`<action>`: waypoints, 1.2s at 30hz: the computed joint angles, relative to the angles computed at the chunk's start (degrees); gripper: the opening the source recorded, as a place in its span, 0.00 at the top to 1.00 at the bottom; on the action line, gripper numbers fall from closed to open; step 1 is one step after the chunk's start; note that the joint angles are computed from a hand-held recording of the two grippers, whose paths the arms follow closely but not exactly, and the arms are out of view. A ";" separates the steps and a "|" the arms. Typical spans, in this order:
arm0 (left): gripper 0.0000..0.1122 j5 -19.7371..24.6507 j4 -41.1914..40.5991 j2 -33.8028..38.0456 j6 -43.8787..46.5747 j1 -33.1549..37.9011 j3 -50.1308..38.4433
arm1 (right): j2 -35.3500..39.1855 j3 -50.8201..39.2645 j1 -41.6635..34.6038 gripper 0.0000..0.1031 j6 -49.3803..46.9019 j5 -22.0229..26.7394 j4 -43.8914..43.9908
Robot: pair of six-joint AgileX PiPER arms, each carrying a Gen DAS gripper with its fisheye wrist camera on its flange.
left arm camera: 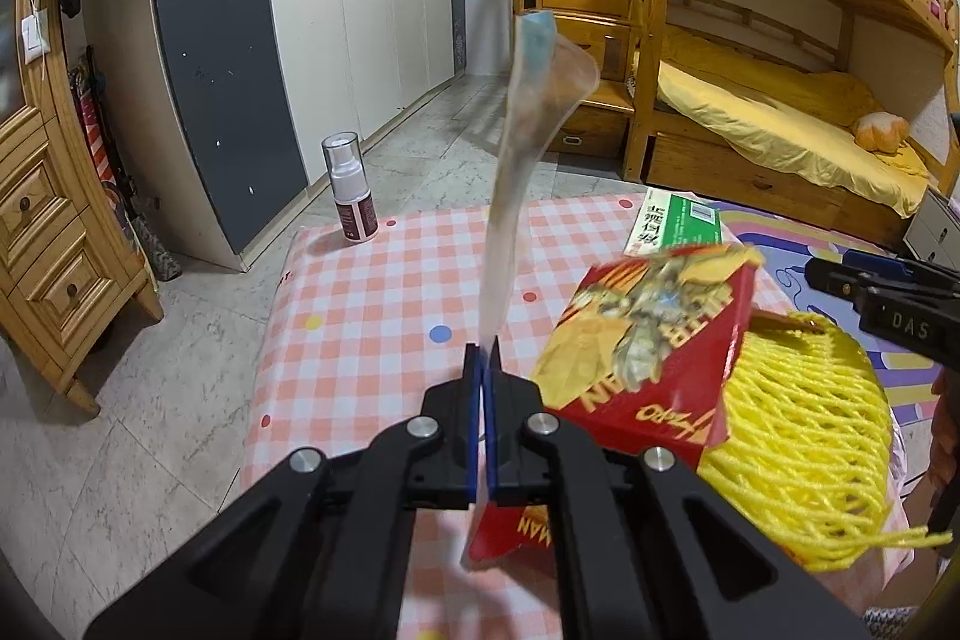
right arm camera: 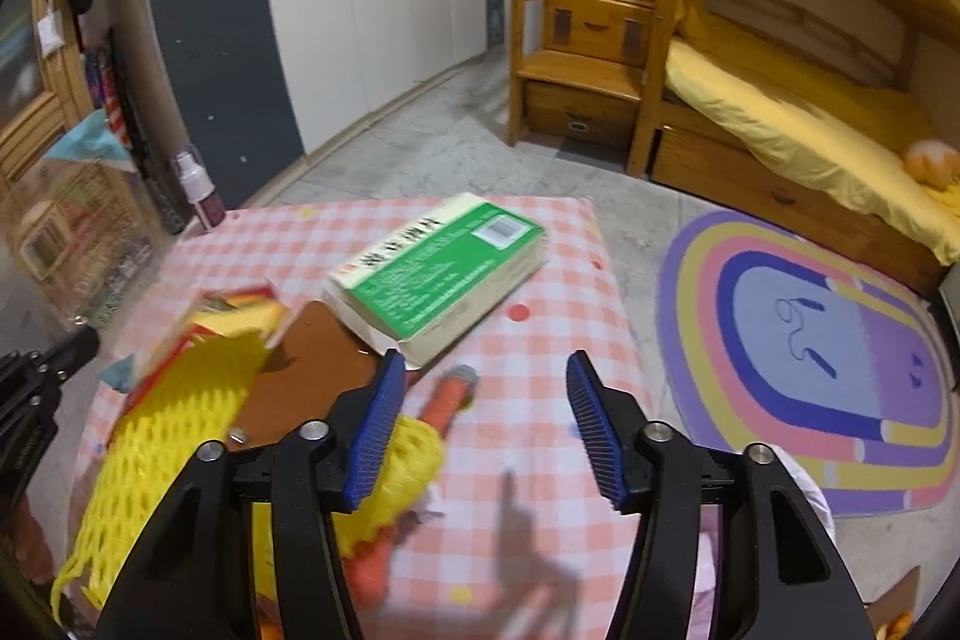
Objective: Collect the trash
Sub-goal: 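Grasp the clear plastic bag with the left gripper and lift it, then grasp the yellow foam fruit net with the right gripper and lift it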
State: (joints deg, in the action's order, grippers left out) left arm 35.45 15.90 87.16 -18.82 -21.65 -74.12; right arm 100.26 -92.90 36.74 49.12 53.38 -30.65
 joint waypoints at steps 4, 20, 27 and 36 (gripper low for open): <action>1.00 0.40 3.14 1.41 -2.57 -0.27 -1.05 | 3.31 -3.84 -1.37 0.42 -2.58 -0.39 2.99; 1.00 1.69 2.79 -8.93 -1.37 1.55 10.24 | -14.56 16.76 8.11 0.42 15.60 -1.70 -9.82; 1.00 2.90 4.37 -13.40 -5.61 0.57 14.89 | -18.92 22.54 15.98 0.42 23.25 -0.66 -14.28; 1.00 3.10 5.81 -15.25 -7.62 -1.12 16.96 | -16.44 22.50 19.18 0.42 16.50 -2.67 -10.48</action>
State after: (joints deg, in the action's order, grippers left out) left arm 38.55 21.71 71.92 -26.44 -22.77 -57.16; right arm 83.83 -70.39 55.93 65.62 50.70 -41.13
